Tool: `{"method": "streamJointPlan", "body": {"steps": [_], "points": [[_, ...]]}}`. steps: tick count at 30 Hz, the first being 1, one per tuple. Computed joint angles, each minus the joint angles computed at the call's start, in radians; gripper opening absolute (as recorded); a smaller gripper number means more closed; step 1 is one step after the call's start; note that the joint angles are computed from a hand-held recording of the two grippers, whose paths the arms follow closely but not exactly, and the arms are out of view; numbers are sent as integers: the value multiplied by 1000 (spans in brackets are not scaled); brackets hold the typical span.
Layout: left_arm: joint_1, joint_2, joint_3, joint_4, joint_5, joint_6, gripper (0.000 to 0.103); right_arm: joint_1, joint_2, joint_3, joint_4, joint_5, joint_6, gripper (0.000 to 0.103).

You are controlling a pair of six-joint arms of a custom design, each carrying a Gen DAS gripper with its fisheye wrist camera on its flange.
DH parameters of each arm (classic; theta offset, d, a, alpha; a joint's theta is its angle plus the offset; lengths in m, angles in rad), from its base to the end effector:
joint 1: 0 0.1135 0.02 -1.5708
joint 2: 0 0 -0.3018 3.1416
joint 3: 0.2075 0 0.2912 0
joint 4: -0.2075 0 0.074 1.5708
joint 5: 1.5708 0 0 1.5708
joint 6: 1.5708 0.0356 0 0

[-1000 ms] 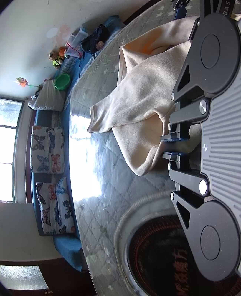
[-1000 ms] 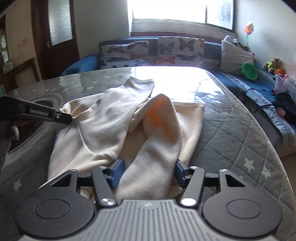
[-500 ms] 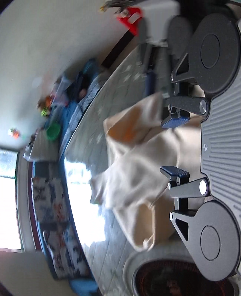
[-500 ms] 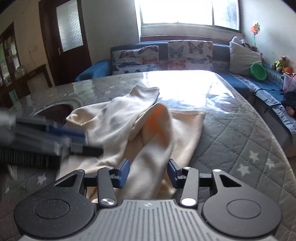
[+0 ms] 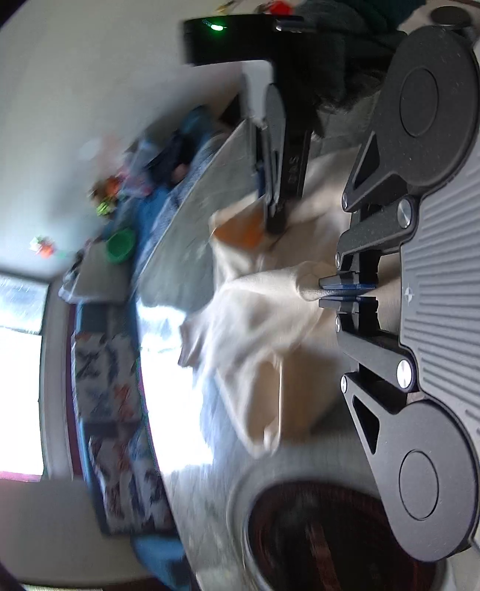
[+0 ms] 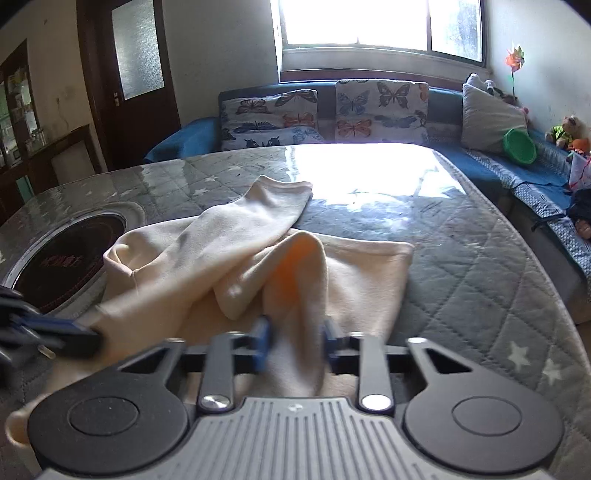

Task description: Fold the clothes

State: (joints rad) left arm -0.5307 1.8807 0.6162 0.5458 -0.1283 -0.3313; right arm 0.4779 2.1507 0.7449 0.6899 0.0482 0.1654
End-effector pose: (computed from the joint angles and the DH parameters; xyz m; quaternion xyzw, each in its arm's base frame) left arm 0.2933 -0.1669 0.0754 0.0641 0.9069 -0.1193 0.3991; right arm 0.3329 0.1705 0.0228 -0.1317 0.9002 0.1102 0.4001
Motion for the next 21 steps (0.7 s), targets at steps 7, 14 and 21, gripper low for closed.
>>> {"method": "streamJointPlan", "body": {"steps": [7,14,21], "points": [[100,-134,-204,65,-30,-50,3,47,-22,-80,56,58,38,21],[167,-240,-374,114,-62,-93,3,149,9,-36,33,114,73,29],[332,-450,-538,76,-57,-84,3,273,88,159,-82,94,28,29]]}}
